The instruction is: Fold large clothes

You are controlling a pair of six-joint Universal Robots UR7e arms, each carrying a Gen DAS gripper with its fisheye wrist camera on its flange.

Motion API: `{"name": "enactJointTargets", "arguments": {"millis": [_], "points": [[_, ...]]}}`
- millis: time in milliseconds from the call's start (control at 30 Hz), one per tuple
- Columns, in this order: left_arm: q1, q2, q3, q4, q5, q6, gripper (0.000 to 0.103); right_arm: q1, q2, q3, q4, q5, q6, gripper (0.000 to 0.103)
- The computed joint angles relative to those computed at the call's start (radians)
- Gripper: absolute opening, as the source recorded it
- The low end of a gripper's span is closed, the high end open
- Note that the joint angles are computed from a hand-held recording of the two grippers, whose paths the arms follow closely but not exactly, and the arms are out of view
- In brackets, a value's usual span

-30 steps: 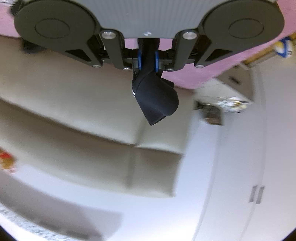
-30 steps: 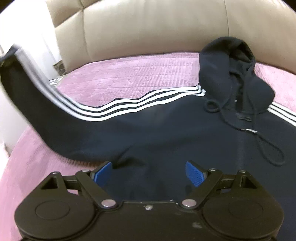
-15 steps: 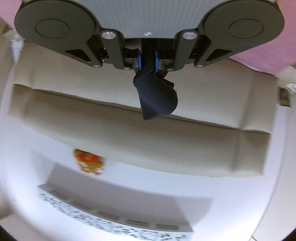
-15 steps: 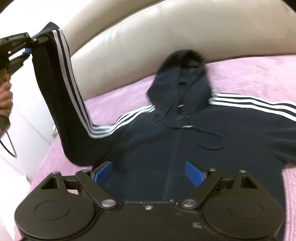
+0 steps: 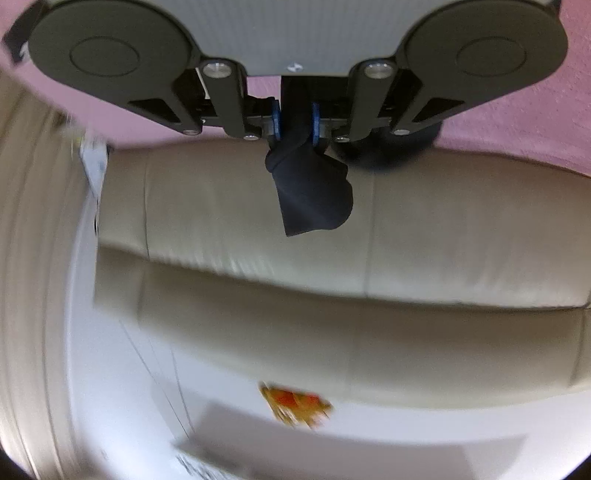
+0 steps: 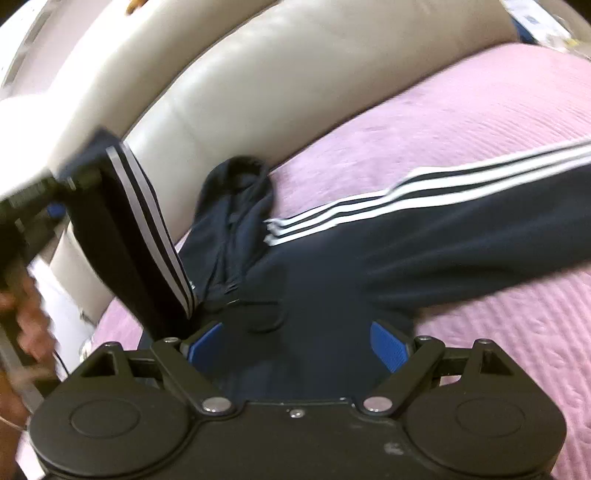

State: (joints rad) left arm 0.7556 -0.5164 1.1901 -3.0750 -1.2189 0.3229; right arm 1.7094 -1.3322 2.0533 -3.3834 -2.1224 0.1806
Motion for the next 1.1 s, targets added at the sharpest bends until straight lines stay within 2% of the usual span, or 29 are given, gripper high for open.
{"name": "enactJointTargets", "arguments": {"millis": [33,67,133,167,200,267,367,433,500,600,700,767,867,900,933,967,1000,1100], "points": [[0.003,0.007,0.012,-0.001,-0.007,0.018,0.018,-0.014,-0.023,0.025,-0.009,0.016,0.014,0.102],[0.005,0.011,0.033,-0.013,-0.005,0.043,0.023,-0.028,-0.043,0.047,-0.02,0.032,0.029,0.102],[0.007,0.022,0.05,0.025,0.006,0.074,0.045,-0.052,-0.063,0.072,-0.042,0.054,0.051,0.102],[0.012,0.025,0.055,0.073,-0.001,0.083,0.068,-0.061,-0.07,0.078,-0.046,0.07,0.058,0.102],[0.018,0.033,0.039,0.135,-0.012,0.085,0.082,-0.065,-0.073,0.078,-0.044,0.072,0.064,0.102],[0.036,0.034,0.005,0.289,-0.068,0.079,0.082,-0.065,-0.076,0.074,-0.039,0.058,0.075,0.102],[0.073,0.02,-0.04,0.521,-0.217,0.03,0.083,-0.074,-0.078,0.069,-0.051,0.073,0.084,0.102],[0.1,0.0,-0.041,0.623,-0.314,-0.004,0.083,-0.083,-0.072,0.057,-0.052,0.089,0.092,0.102],[0.11,0.002,-0.062,0.673,-0.34,-0.03,0.083,-0.086,-0.069,0.039,-0.044,0.094,0.088,0.102],[0.111,-0.011,-0.077,0.723,-0.256,-0.114,0.084,-0.098,-0.024,-0.039,0.003,0.058,0.033,0.102],[0.117,-0.024,-0.096,0.751,-0.137,-0.157,0.084,-0.097,0.058,-0.168,0.12,-0.045,-0.061,0.102],[0.13,-0.007,-0.15,0.761,-0.076,-0.171,0.084,-0.102,0.112,-0.243,0.169,-0.103,-0.118,0.102],[0.151,0.01,-0.215,0.739,0.021,-0.161,0.084,-0.114,0.183,-0.351,0.203,-0.122,-0.223,0.102],[0.157,0.013,-0.215,0.695,0.05,-0.142,0.084,-0.116,0.2,-0.381,0.228,-0.132,-0.242,0.095],[0.162,0.01,-0.207,0.621,0.096,-0.113,0.084,-0.119,0.212,-0.409,0.267,-0.141,-0.25,0.083],[0.168,0.014,-0.205,0.555,0.147,-0.097,0.087,-0.12,0.223,-0.427,0.294,-0.147,-0.257,0.028],[0.173,0.036,-0.237,0.531,0.181,-0.093,0.09,-0.116,0.233,-0.435,0.288,-0.161,-0.267,0.013],[0.2,0.07,-0.309,0.553,0.254,-0.101,0.091,-0.078,0.263,-0.421,0.103,-0.215,-0.317,0.013]]}}
